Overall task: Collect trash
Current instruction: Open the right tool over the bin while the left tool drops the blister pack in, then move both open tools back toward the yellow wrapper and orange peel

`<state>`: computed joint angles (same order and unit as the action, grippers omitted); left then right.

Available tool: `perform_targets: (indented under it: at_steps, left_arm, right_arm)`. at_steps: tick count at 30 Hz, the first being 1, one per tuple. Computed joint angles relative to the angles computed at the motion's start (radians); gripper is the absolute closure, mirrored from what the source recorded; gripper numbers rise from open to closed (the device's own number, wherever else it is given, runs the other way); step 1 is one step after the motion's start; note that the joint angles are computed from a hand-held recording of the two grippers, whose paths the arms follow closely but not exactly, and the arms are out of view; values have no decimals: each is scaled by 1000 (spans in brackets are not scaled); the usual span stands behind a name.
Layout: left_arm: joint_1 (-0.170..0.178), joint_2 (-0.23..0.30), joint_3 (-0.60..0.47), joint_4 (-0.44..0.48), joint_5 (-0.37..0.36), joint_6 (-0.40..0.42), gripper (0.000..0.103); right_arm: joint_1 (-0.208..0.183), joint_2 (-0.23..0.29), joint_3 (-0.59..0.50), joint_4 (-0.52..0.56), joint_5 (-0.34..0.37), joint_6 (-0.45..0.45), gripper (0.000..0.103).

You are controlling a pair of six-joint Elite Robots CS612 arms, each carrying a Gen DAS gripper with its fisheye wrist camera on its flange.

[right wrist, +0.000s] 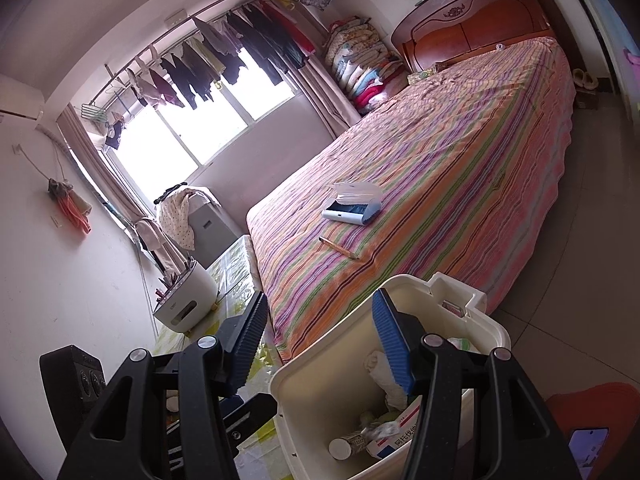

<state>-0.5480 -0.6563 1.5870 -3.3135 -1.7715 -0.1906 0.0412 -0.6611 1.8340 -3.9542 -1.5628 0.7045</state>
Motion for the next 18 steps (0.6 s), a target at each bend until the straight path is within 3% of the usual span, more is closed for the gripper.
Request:
perform_targets:
  at_steps: [11,18]
  left_arm:
    - [55,-10,11,-35,4,-150,29]
    - [90,-31,47,-50,53,-197,29]
  right_arm:
    - [11,3,-16,10,24,-6,50]
    - [26,7,-38,40,40,-24,50]
